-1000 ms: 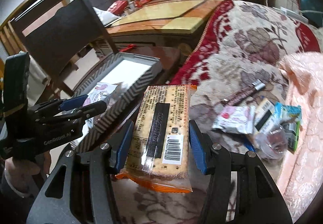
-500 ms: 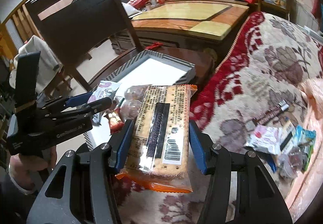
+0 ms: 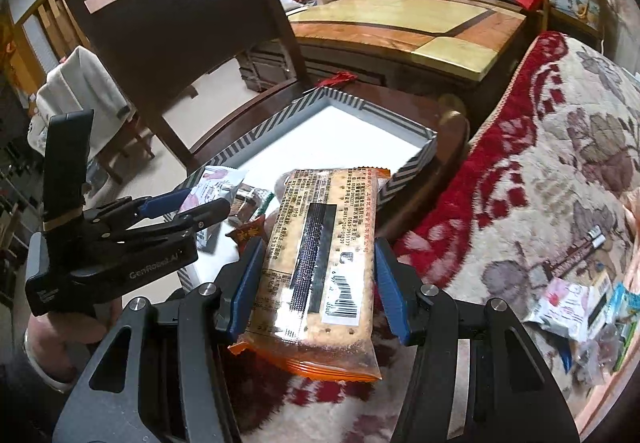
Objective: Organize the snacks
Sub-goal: 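Carry the strawberry packet and cracker pack with both tools over the white tray, then open both tools to drop the strawberry packet and cracker pack into the tray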
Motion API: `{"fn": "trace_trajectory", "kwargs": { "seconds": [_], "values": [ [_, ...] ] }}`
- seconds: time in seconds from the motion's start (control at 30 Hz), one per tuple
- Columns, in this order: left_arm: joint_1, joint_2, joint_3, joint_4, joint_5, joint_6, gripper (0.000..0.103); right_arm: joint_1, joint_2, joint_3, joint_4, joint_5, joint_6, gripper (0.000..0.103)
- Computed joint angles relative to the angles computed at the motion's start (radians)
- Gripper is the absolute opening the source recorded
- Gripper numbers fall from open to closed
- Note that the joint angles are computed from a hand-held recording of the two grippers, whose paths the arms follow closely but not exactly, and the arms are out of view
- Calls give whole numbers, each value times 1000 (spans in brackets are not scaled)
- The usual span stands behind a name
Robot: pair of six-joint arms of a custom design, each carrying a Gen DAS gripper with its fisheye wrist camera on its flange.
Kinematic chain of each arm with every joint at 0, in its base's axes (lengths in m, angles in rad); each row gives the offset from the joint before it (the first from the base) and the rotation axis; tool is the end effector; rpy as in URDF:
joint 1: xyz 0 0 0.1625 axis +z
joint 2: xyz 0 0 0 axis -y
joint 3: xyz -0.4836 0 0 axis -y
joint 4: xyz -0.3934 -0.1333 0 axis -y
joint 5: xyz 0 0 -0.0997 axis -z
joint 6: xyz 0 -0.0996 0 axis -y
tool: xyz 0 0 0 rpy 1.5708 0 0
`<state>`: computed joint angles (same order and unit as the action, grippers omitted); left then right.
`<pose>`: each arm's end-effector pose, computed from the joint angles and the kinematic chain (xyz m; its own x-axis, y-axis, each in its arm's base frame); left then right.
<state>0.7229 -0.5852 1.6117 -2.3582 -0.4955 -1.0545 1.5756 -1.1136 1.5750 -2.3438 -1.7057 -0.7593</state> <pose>-0.3731 -0.6238 0.0235 -0.7117 -0.3149 -0.6279 0.2220 0.7472 -0.6264 0.1232 -0.6903 0.3579 -0.7157 -0.6288 0.3039 -0.6856 0.7155 -0.1342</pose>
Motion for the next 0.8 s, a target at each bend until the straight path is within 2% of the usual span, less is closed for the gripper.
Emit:
{"fn": "trace_trajectory", "kwargs": {
  "seconds": [0.8],
  "values": [
    [41, -17, 13, 34, -6, -54, 55, 34, 118, -64, 23, -34, 30, 54]
  ]
}}
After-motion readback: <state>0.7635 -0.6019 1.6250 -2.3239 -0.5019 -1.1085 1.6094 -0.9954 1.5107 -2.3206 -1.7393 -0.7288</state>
